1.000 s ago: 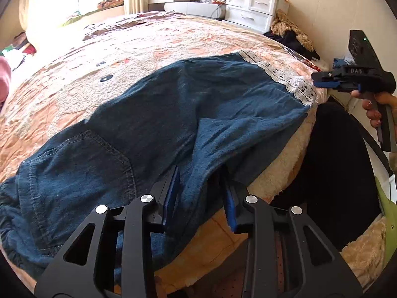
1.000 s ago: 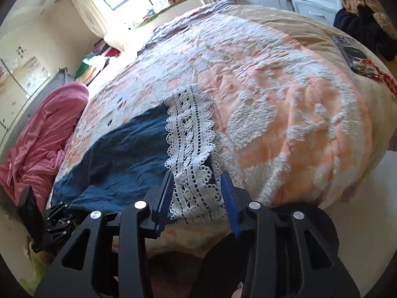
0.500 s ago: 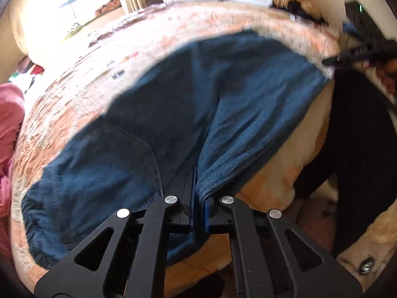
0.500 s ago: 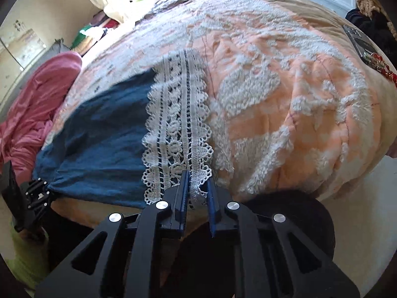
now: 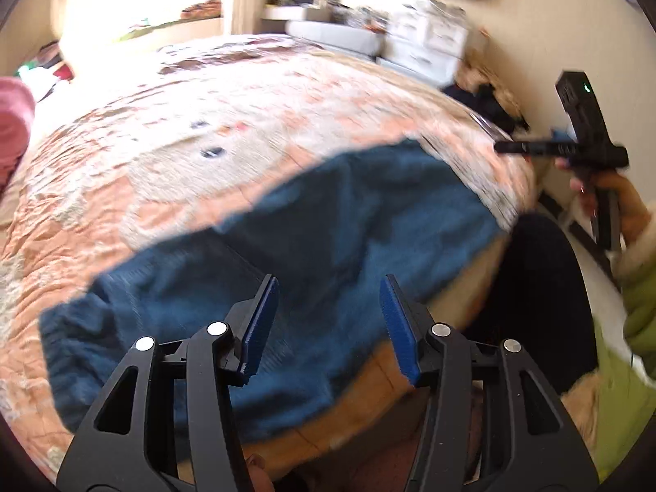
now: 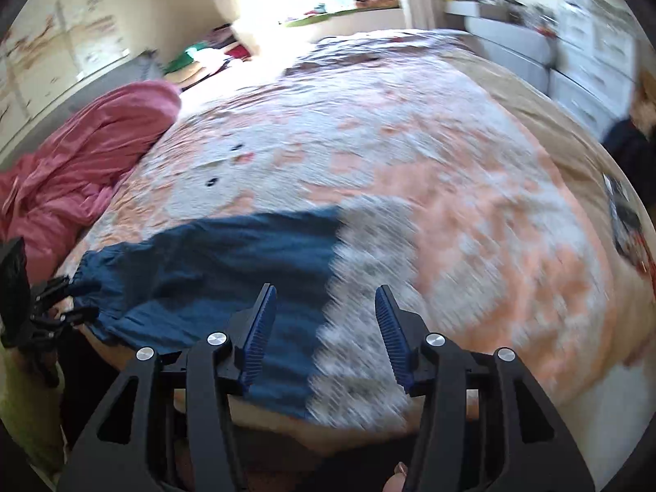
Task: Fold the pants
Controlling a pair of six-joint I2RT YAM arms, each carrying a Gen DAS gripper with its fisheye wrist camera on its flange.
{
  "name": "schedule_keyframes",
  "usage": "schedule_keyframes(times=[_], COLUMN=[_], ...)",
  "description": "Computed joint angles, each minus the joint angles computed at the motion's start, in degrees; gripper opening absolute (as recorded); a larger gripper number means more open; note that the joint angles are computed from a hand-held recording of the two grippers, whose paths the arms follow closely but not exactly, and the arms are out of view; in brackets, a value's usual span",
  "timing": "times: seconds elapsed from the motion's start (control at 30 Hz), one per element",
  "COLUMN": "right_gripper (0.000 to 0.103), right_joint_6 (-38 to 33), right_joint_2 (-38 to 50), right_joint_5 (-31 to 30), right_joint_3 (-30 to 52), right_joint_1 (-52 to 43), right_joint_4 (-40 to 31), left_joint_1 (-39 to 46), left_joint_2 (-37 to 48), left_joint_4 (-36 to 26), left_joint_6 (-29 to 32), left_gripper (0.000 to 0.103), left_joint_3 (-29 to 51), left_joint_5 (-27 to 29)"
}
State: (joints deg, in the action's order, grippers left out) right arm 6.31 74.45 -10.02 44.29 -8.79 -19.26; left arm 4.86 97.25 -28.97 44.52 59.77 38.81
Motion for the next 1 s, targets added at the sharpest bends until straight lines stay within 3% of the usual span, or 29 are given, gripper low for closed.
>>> schedule_keyframes(times=[0.1, 0.13, 0.2, 0.33, 0.37, 0.4, 0.43, 0.5, 0.57, 0.63, 0.77, 0.83, 0.9, 1.0], right_gripper=[0.049, 0.049, 0.049, 0.049, 0.050, 0.056, 0.057, 0.057, 0.057, 0.057, 0.057, 0.057, 0.057, 0.056], right_joint_6=[0.14, 0.02, -0.24, -0.81, -1.58, -2.49, -3.24, -3.98, -5.51, -6.55, -6.71, -7.33, -8.49, -12.46], right_joint_2=[9.87, 12.84, 18.78, 27.27, 28.34, 29.27, 30.41, 33.87, 33.60, 31.37, 27.96, 30.94, 37.17, 47.22], right_joint_5=[-1.50, -1.31, -2.42, -8.11, -8.04, -7.07, -5.30, -1.05, -1.55, -4.07, -9.10, -6.76, -8.20, -8.99], right_joint_3=[8.43, 11.35, 16.98, 24.43, 24.62, 24.83, 24.91, 25.44, 22.35, 21.38, 23.67, 29.73, 38.86, 52.21], right_joint_1=[5.76, 7.53, 11.09, 14.60, 15.63, 16.49, 17.15, 18.11, 17.75, 16.72, 13.76, 13.55, 12.94, 13.26], right_joint_4=[2.09, 1.86, 1.95, -0.89, -1.06, -1.65, -2.52, -4.98, -2.18, -2.47, -0.30, -2.24, -7.36, -18.23], left_joint_1=[-2.19, -2.91, -5.51, -9.17, -9.20, -8.26, -6.53, -3.57, 2.15, 6.91, 11.66, 9.84, 5.77, -2.50], left_joint_2=[3.41, 4.55, 5.28, 5.81, 5.76, 5.58, 5.02, 1.53, -1.72, -3.64, 0.49, 2.86, 5.36, 8.41], left_joint_4=[0.01, -0.82, -0.15, 3.91, 6.09, 5.89, 4.58, 5.25, 4.63, 7.15, 5.97, 2.33, -1.19, -0.07], left_joint_6=[-5.69, -6.08, -5.00, -3.47, -3.73, -3.72, -3.59, -5.00, -5.38, -8.17, -12.91, -14.01, -12.70, -14.29], left_gripper=[0.043, 0.038, 0.032, 0.033, 0.035, 0.038, 0.045, 0.049, 0.055, 0.067, 0.067, 0.067, 0.067, 0.064], left_joint_3=[4.31, 5.14, 3.95, -1.46, -3.09, -3.33, -2.93, -3.98, -3.85, -3.52, 4.05, 8.08, 11.31, 12.36], left_joint_5=[-0.69, 0.13, -1.33, -7.78, -9.68, -9.12, -7.65, -6.45, -2.89, -3.49, -4.27, -2.14, -0.31, -4.85])
